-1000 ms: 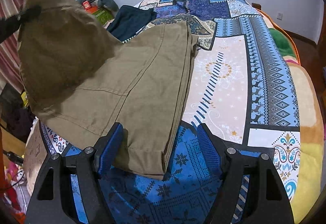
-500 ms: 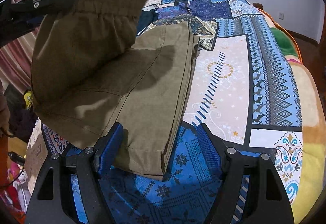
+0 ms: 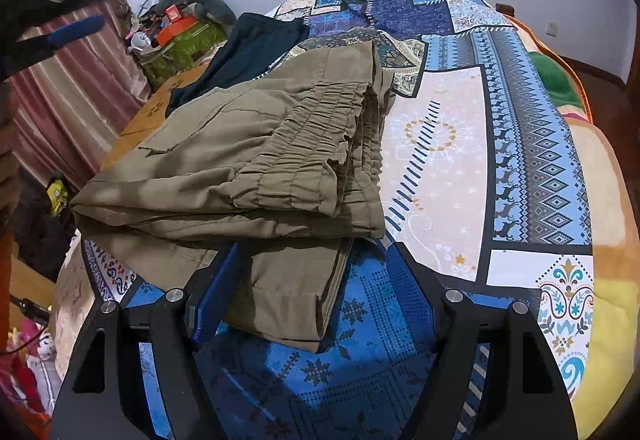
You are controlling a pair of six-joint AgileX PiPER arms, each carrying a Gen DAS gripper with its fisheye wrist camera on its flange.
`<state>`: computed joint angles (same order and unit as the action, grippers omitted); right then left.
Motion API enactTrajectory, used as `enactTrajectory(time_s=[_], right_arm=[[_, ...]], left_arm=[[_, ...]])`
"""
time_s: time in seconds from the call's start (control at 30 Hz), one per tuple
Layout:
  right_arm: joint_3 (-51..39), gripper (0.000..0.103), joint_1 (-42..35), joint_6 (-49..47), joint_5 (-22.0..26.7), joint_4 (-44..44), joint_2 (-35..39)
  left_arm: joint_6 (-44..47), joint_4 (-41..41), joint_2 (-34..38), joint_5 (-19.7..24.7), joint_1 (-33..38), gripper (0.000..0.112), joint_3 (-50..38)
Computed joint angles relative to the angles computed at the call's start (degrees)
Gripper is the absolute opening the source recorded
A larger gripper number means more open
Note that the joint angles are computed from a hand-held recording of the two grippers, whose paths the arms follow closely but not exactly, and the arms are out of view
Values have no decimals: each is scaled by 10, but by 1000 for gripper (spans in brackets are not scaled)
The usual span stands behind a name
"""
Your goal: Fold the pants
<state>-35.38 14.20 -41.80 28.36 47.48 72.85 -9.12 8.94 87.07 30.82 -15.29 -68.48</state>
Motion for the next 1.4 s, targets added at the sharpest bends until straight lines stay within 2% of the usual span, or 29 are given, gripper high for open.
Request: enactTrajectory(time_s=[0.17,0.3,0.47,0.53,0.57,0.6,0.63,0.77,1.0,1.17,1.27,1.4], right_arm=[[0,71,-12,7,11,-5,-10],[-3,71,-11,29,6,-29,-8],[-9,71,-20,35,9,-37,-2],[-11,71,-24,37,9,-40,3],[-13,71,-26,40,8,-43,5],[-14,71,-27,44,8,-47,7],[-14,71,-29,48,9,-51,7],[-21,71,-33,66,14,-72,4],[-23,71,-37,100,24,-120,-34],[-21,71,-29,155,26,-179,-75],[-24,71,-27,166,37,-182,-100],[-27,71,7,224,30,-230,-134]], left_arm=[[58,-41,129,52,46,96,-114],[102,-85,262,135,75,96,-257],[104,-87,392,219,80,96,-403],[122,-108,449,273,83,96,-471],[134,-124,484,314,86,96,-512],[137,-128,502,335,85,96,-530],[134,-124,508,337,83,97,-525],[148,-76,437,231,66,102,-381],[150,-56,306,154,67,103,-190],[159,-69,191,91,80,103,-38],[182,-100,120,63,83,103,49],[166,-102,51,34,72,103,126]])
